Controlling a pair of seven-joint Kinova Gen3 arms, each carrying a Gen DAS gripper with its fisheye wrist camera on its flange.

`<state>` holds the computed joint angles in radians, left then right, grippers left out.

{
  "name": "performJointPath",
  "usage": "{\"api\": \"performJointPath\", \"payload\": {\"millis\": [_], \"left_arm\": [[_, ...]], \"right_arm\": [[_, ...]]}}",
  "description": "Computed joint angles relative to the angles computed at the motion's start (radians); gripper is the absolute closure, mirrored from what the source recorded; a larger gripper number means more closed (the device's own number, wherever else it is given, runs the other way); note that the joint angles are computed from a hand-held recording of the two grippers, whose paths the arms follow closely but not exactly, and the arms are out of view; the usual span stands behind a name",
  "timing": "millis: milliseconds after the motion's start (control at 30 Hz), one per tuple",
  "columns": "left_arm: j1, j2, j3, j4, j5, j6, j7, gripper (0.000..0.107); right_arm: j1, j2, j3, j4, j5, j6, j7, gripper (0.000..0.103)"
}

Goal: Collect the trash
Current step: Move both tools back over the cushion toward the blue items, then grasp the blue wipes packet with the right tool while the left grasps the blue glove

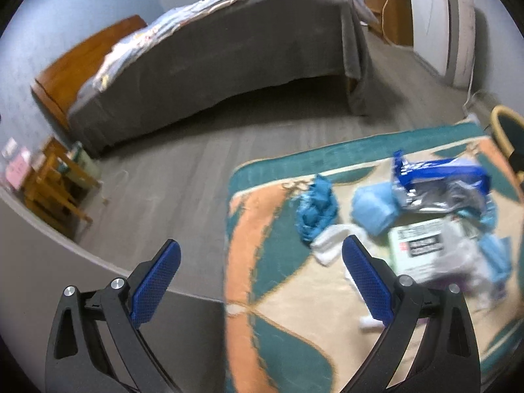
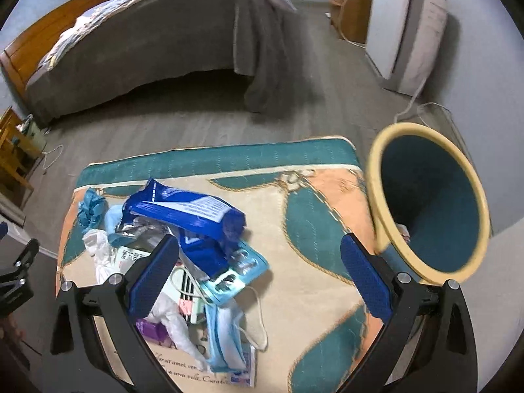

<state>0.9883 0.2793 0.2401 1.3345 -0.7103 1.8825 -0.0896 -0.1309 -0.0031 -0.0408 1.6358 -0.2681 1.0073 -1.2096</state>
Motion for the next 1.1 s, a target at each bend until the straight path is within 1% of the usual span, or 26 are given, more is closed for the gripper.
{"api": "performJointPath", "payload": {"millis": [33,67,100,133,167,200,233,267,367,433,533,700,933,1033,1100], "left_arm": [[-0.021,0.000,0.013,0.004,0.006,-0.006,-0.003,0.010],[-0.060,-0.009,0.045,0.015,0.017,-0.028,0.001,0.010],[-0.104,-0.028,0.071,0.032,0.034,-0.067,0.012,0.010],[-0.130,-0.047,0.079,0.053,0.047,-0.108,0.030,0.010],[-0.137,-0.058,0.069,0.065,0.058,-0.135,0.040,0.010],[-0.132,-0.066,0.041,0.076,0.072,-0.163,0.041,0.010],[-0.119,-0.065,0.008,0.081,0.081,-0.178,0.036,0.010],[-0.117,-0.062,-0.005,0.085,0.086,-0.184,0.032,0.010],[-0.143,-0.062,-0.005,0.108,0.093,-0.216,0.016,0.010],[-0.162,-0.073,-0.006,0.130,0.097,-0.258,0.008,0.010],[-0.191,-0.079,-0.010,0.144,0.105,-0.297,-0.004,0.010],[-0.245,-0.084,-0.019,0.165,0.145,-0.360,-0.035,0.010],[-0.296,-0.059,-0.037,0.172,0.212,-0.398,-0.092,0.010],[-0.311,-0.057,-0.043,0.181,0.231,-0.427,-0.110,0.010],[-0.324,-0.044,-0.048,0.175,0.247,-0.428,-0.138,0.010]], "right_arm": [[0.000,0.011,0.001,-0.007,-0.013,0.001,0.015,0.006],[0.001,0.025,0.001,-0.016,-0.021,0.004,0.024,0.006],[0.004,0.042,0.002,-0.029,-0.034,0.011,0.036,0.006],[0.007,0.056,0.001,-0.040,-0.042,0.018,0.046,0.006],[0.007,0.068,-0.002,-0.048,-0.042,0.019,0.052,0.006],[0.007,0.078,-0.006,-0.053,-0.036,0.014,0.057,0.006],[0.006,0.091,-0.011,-0.060,-0.035,0.010,0.075,0.006],[0.007,0.100,-0.015,-0.063,-0.037,0.008,0.093,0.006],[0.002,0.122,-0.033,-0.064,-0.038,0.002,0.161,0.006],[-0.002,0.130,-0.045,-0.063,-0.038,-0.002,0.217,0.006],[-0.002,0.137,-0.056,-0.064,-0.064,-0.001,0.301,0.006],[-0.022,0.141,-0.071,-0.062,-0.071,-0.002,0.381,0.006],[-0.074,0.148,-0.084,-0.048,-0.027,-0.029,0.397,0.006],[-0.087,0.156,-0.088,-0.049,-0.019,-0.035,0.398,0.007],[-0.092,0.160,-0.091,-0.047,-0.019,-0.041,0.405,0.008]]}}
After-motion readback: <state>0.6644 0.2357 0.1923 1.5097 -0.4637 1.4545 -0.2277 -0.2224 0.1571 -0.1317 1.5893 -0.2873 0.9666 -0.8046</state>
